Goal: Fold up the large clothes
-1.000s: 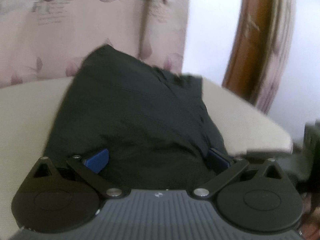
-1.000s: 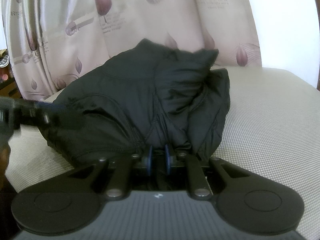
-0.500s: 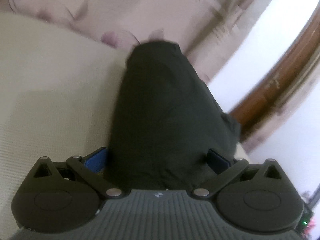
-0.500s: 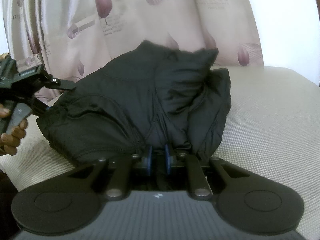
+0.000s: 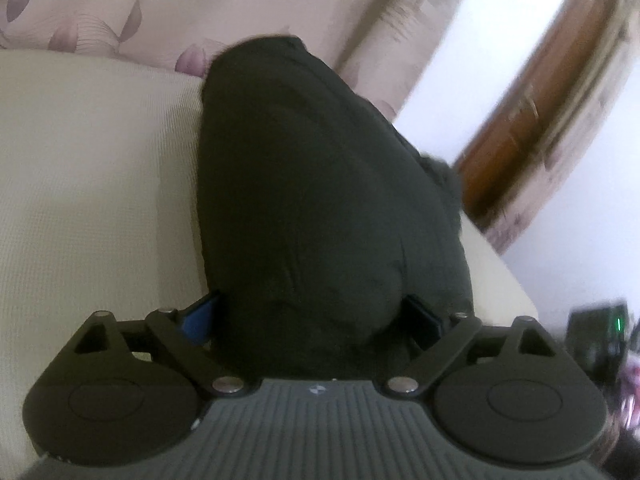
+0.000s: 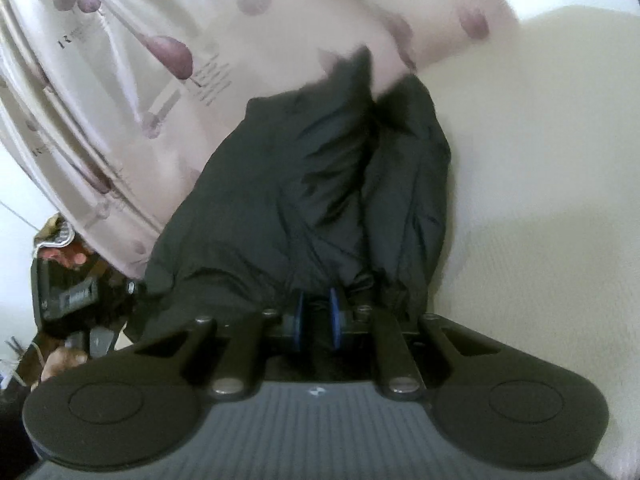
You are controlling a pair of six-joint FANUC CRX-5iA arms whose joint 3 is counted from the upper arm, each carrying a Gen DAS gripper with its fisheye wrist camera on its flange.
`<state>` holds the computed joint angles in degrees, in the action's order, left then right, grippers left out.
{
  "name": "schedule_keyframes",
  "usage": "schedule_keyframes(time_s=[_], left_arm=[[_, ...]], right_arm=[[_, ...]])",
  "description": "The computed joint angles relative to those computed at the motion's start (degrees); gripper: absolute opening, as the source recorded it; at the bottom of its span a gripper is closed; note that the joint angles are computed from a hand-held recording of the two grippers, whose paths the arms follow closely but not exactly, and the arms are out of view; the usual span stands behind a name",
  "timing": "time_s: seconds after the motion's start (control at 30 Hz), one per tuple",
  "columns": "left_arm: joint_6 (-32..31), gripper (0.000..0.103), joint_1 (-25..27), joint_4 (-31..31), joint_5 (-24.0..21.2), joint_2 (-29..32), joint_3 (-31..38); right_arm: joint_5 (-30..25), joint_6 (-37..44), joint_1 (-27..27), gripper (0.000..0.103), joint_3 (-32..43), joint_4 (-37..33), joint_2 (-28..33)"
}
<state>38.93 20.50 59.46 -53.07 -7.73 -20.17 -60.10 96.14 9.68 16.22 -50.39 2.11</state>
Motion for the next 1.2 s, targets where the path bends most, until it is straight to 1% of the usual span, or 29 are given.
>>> schedule_keyframes(time_s=[0.07, 0.13, 0.2, 0.23, 0.33, 0.4, 0.5, 0.57, 0.6, 0.63, 0.67, 0.73, 0.77, 0.8, 0.83, 0.9, 0.93, 1.0, 1.07, 1.1, 1.13, 1.2], left_arm=[[0.17, 0.091, 1.54, -0.57, -0.4, -3.68, -3.01], [1.74, 0.09, 2.72, -0.55, 0.25, -6.2, -4.97], [4.41, 0.089, 3.18, -0.43, 3.95, -9.82, -7.17], [4.32, 0.089, 2.77, 0.65, 6.37, -11.69, -8.39], [-0.32, 0.091, 0.03, 5.25, 9.66, -15.1, -10.14], [-3.75, 0.091, -3.54, 7.64, 11.0, -14.83, -9.78], [-7.56, 0.09, -8.71, 9.5, 9.62, -11.46, -8.27], [-8.67, 0.089, -11.05, 8.85, 6.89, -8.58, -7.26], [-8.98, 0.089, -12.42, 7.97, 7.55, -7.88, -7.36], [-9.49, 0.09, -13.94, 7.95, 9.8, -7.97, -8.3], [-10.54, 0.092, -14.79, 8.99, 10.82, -7.96, -9.1], [-11.63, 0.094, -15.24, 11.51, 10.03, -7.53, -9.82], [-11.19, 0.094, -15.26, 12.18, 9.98, -7.35, -9.96], [-11.15, 0.094, -14.99, 12.82, 9.51, -6.3, -9.32], [-11.16, 0.094, -14.33, 13.0, 8.55, -6.28, -9.37], [-10.91, 0.094, -13.69, 12.41, 7.9, -5.73, -8.73], [-10.75, 0.095, -13.59, 12.52, 7.71, -5.57, -8.68], [-10.67, 0.095, -13.7, 12.62, 8.05, -5.91, -9.03], [-10.91, 0.095, -14.29, 12.37, 9.05, -6.07, -9.23], [-11.05, 0.095, -14.39, 12.73, 9.14, -5.97, -9.26], [-11.22, 0.096, -14.36, 13.31, 8.87, -5.9, -9.39], [-11.47, 0.096, -14.18, 14.1, 7.38, -5.34, -9.2]], right_arm=[[-1.34, 1.22, -0.53, 0.014, -0.77, -2.0, -0.82], [-2.17, 2.73, -0.97, 0.014, -1.7, -4.14, -1.51], [-3.11, 2.88, -1.26, 0.014, -1.78, -5.66, -1.57], [-3.16, 3.16, -1.04, 0.014, -1.76, -5.55, -1.7], [-2.41, 3.62, 0.86, 0.014, -1.25, -1.98, -2.03], [-2.82, 3.86, 1.68, 0.014, -0.66, -0.21, -2.02], [-4.02, 4.6, 1.95, 0.014, 0.45, 0.81, -1.49], [-5.66, 4.95, 1.71, 0.014, 2.21, 1.47, -0.67], [-6.43, 5.03, 1.63, 0.015, 3.5, 2.13, -0.21], [-6.3, 5.13, 1.93, 0.016, 4.94, 3.36, 0.24], [-5.08, 5.65, 2.5, 0.017, 5.7, 5.38, 0.1], [-1.55, 8.07, 4.25, 0.019, 8.23, 9.39, 0.49], [-1.24, 9.83, 4.45, 0.019, 10.38, 9.57, 1.54], [-1.39, 11.61, 5.1, 0.019, 14.13, 9.8, 3.61], [-1.03, 12.53, 6.33, 0.019, 16.94, 11.36, 5.32], [0.02, 15.53, 10.57, 0.019, 23.14, 17.56, 9.83], [-0.55, 17.21, 12.57, 0.019, 26.43, 20.66, 12.5], [-0.9, 18.96, 16.84, 0.019, 30.14, 28.36, 16.53], [0.65, 20.17, 20.34, 0.018, 29.16, 37.01, 18.51], [0.92, 19.49, 21.22, 0.018, 27.94, 40.56, 19.14], [1.32, 17.76, 20.95, 0.016, 26.3, 41.4, 19.12], [0.82, 13.29, 18.67, 0.016, 24.56, 38.36, 18.87]])
